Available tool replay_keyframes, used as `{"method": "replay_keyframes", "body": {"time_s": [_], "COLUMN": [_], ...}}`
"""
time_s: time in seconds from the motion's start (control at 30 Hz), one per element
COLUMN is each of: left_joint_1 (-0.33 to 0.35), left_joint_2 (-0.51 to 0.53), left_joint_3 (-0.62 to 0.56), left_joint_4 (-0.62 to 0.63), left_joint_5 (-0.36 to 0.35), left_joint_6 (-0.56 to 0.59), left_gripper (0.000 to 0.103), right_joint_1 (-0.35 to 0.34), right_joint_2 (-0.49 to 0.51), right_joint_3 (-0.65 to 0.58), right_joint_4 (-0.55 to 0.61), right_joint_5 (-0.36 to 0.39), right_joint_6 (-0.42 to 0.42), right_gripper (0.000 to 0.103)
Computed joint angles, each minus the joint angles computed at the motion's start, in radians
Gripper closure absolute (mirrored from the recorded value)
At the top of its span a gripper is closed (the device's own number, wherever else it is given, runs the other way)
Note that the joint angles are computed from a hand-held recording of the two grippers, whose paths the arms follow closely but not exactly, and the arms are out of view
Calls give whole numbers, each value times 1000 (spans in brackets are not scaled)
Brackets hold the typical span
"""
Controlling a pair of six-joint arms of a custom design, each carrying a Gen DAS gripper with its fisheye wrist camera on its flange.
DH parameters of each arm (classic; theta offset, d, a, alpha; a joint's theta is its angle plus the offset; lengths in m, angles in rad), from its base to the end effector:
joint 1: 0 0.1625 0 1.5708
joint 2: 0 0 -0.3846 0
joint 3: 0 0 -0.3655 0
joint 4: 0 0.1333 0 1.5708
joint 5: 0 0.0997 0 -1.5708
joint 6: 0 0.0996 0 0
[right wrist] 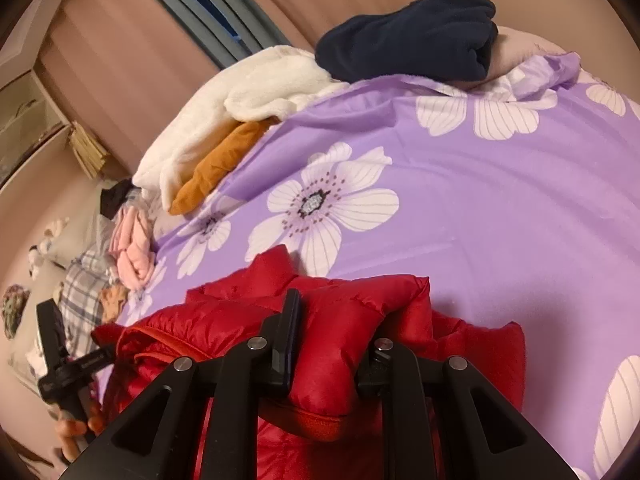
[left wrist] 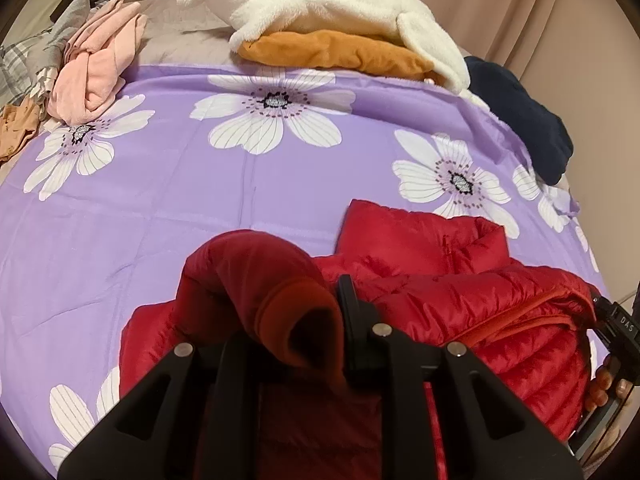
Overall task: Fold large clothes
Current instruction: 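Carry the held hem further over the jacket toward the collar with both tools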
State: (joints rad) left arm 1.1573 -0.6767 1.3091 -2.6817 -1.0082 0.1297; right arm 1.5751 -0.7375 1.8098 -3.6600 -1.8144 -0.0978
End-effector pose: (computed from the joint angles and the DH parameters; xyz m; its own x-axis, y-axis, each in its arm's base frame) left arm -0.1194 -0.7360 0.1584 -0.8198 0.2192 -0.5291 0.4666 0.7912 -0.3953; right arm 0.1118 -0.5936 0.1341 -0.9665 0.1486 0.2093 -0.0971 0.5431 -0.8340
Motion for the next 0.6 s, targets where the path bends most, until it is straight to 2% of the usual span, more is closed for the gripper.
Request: {"method": "replay_keyframes", "body": {"time_s": [0.6], "left_joint_1": [16], "left_joint_2": [42], "left_joint_3": [-35], "left_joint_4": [-2], "left_joint_5": [6], "left_joint_6": [9], "left_gripper": [83], "right_joint_1": [-11], "right_joint_2": [13], "right_joint_3": [-32], "right_joint_4": [44], "right_joint_5": [-6], "right_joint_6": [12], "right_gripper": [83]}}
